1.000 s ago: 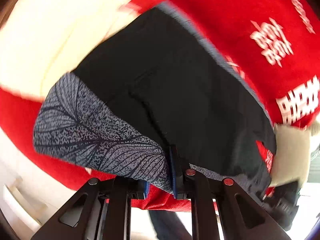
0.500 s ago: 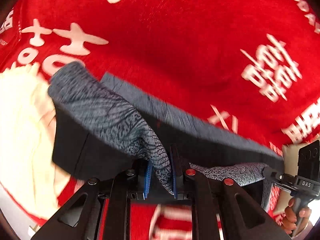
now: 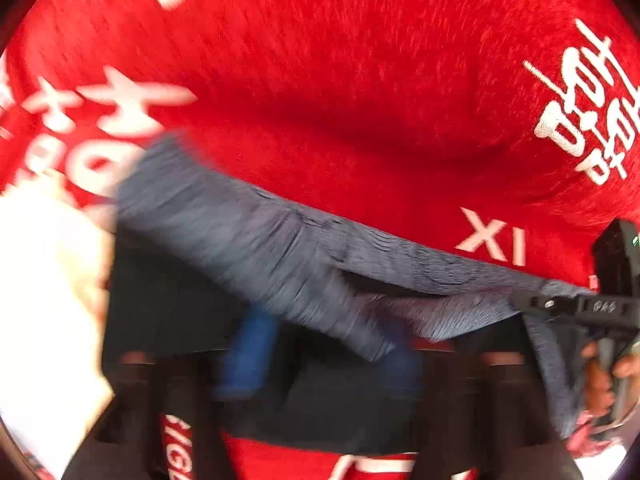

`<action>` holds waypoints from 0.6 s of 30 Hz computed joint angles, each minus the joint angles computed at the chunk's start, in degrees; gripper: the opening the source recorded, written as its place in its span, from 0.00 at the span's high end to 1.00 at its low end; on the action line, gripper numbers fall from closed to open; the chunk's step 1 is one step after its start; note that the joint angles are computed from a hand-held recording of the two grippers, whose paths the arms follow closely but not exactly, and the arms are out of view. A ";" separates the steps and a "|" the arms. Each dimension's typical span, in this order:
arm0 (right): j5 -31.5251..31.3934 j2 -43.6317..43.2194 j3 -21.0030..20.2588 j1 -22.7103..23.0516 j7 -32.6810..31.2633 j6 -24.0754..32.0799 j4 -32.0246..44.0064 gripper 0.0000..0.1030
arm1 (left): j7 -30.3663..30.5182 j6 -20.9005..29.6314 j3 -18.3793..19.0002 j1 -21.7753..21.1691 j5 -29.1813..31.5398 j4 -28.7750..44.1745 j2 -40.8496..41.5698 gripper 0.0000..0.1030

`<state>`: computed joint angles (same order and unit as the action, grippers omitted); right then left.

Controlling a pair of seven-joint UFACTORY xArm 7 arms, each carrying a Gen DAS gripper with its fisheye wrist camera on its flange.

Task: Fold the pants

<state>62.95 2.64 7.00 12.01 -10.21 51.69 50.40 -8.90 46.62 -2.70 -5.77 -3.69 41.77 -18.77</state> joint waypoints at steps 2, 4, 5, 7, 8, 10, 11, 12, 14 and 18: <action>-0.24 0.13 -0.18 -0.26 0.39 1.01 0.49 0.88 | -0.76 -0.92 -1.03 0.49 3.05 -1.03 -2.50 0.08; -0.23 -0.68 -0.16 -0.29 0.31 1.63 0.85 0.75 | -1.52 0.85 -1.30 0.55 3.76 -0.57 -2.26 0.08; -0.25 -1.35 -0.10 -0.18 0.08 1.64 0.99 0.59 | -2.23 1.41 -1.59 0.64 4.32 -0.57 -1.87 0.08; -0.28 -4.37 -0.07 0.27 0.00 0.94 0.34 0.34 | -3.72 2.66 -2.53 0.20 5.23 -1.02 -1.77 0.08; -0.86 -5.83 -0.08 0.66 0.78 0.16 -0.08 0.26 | -4.60 2.97 -3.16 -0.24 5.69 -1.46 -2.12 0.08; -5.12 -10.79 -0.18 1.33 4.26 -1.46 -2.10 0.24 | -6.70 3.39 -4.74 -1.93 5.77 -2.66 -3.49 0.08; -7.84 -13.37 -0.31 1.65 6.17 -1.99 -3.29 0.24 | -7.48 3.49 -5.26 -2.97 5.27 -3.04 -4.01 0.08; -10.89 -16.02 -0.61 1.79 7.88 -2.22 -4.64 0.24 | -7.88 4.11 -5.71 -4.28 4.43 -3.60 -5.08 0.08; -19.60 -22.51 -0.68 1.45 12.60 -1.99 -8.02 0.24 | -7.83 5.88 -6.72 -7.34 2.60 -4.25 -7.03 0.07; -37.69 -40.40 1.11 -0.96 23.38 5.55 -16.15 0.24 | -5.17 8.15 -7.95 -15.24 -4.61 -4.45 -8.71 0.08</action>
